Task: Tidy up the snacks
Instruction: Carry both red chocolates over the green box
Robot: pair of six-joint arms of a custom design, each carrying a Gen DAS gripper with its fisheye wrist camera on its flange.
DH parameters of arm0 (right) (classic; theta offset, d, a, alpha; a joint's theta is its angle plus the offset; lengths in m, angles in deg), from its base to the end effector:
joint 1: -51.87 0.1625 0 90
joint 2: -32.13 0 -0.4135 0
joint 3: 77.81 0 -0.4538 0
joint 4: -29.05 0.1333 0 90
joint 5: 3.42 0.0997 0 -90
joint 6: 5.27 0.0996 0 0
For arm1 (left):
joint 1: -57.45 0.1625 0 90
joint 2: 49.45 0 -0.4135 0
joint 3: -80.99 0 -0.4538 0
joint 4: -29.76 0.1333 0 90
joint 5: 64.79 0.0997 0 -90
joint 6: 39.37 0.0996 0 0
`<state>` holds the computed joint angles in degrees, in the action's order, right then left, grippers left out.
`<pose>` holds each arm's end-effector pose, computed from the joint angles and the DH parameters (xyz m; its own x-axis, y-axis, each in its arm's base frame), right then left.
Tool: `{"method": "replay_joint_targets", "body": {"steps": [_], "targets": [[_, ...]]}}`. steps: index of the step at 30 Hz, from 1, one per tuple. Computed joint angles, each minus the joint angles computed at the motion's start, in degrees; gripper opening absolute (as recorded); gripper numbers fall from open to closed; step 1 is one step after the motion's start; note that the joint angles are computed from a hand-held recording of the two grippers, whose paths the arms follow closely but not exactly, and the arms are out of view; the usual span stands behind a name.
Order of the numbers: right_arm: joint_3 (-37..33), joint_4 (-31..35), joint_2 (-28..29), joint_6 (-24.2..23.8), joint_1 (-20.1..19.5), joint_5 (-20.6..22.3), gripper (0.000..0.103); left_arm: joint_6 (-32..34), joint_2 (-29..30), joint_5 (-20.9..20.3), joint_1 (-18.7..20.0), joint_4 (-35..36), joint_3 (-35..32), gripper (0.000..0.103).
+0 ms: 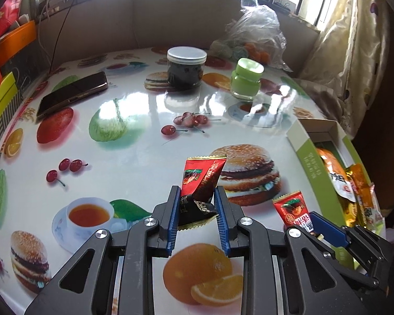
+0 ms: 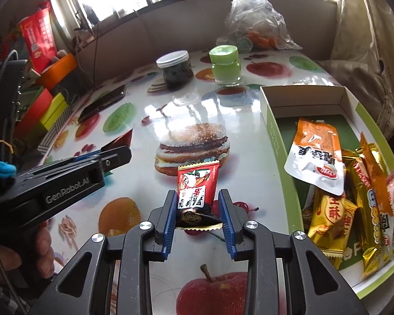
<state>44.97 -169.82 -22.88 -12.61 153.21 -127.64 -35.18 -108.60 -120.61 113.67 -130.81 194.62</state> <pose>0.1816 -0.5124 0.0847 -0.8573 0.1038 0.5043 -0.2598 0.7583 -0.5978 -0.1731 -0.5992 0.0966 -0.7331 0.3880 -0.5586 0.5894 0.7723 -0.2370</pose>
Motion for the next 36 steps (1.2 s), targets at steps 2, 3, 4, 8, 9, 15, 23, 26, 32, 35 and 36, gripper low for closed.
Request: {"method": "replay_joint_targets", "body": {"steps": [2,3,4,8,9,15,23,26,32,35,36], "targets": [[0.4,-0.6,-0.3,0.0,0.3,-0.2,0.030,-0.1,-0.7,-0.1,-0.4,-0.4,0.7,0.027],[0.7,-0.9,-0.5,0.0,0.4,-0.4,0.030,-0.1,-1.2,-0.2,-0.6,-0.5,1.1,0.027],[1.0,-1.2,-0.6,0.0,0.5,-0.5,0.030,-0.1,-1.4,-0.1,-0.8,-0.6,1.3,0.027],[2.2,-2.5,-1.5,0.1,1.2,-1.0,0.030,0.0,-2.8,-0.5,-1.7,-1.4,2.8,0.027],[2.5,-2.8,-1.7,0.2,1.3,-1.1,0.030,0.0,-3.0,-0.6,-2.0,-1.5,3.1,0.027],[4.6,-5.0,-3.3,0.2,2.0,-2.2,0.030,-0.2,-4.2,-1.4,-3.4,-2.1,4.6,0.027],[7.3,-7.9,-5.6,0.5,2.3,-3.6,0.030,-0.1,-4.7,-2.7,-5.5,-2.1,6.1,0.027],[8.6,-9.2,-6.8,0.5,2.2,-4.3,0.030,0.0,-4.6,-3.3,-6.2,-2.2,6.4,0.027],[10.8,-11.3,-9.0,1.0,1.5,-5.2,0.030,-0.1,-3.9,-5.2,-7.6,-2.1,6.5,0.027],[11.9,-12.3,-10.2,1.1,1.1,-6.0,0.030,-0.4,-3.4,-5.9,-8.2,-1.5,6.4,0.027],[12.2,-12.4,-10.6,1.2,0.9,-6.1,0.030,-0.3,-3.1,-6.4,-8.4,-1.5,6.2,0.027]]}}
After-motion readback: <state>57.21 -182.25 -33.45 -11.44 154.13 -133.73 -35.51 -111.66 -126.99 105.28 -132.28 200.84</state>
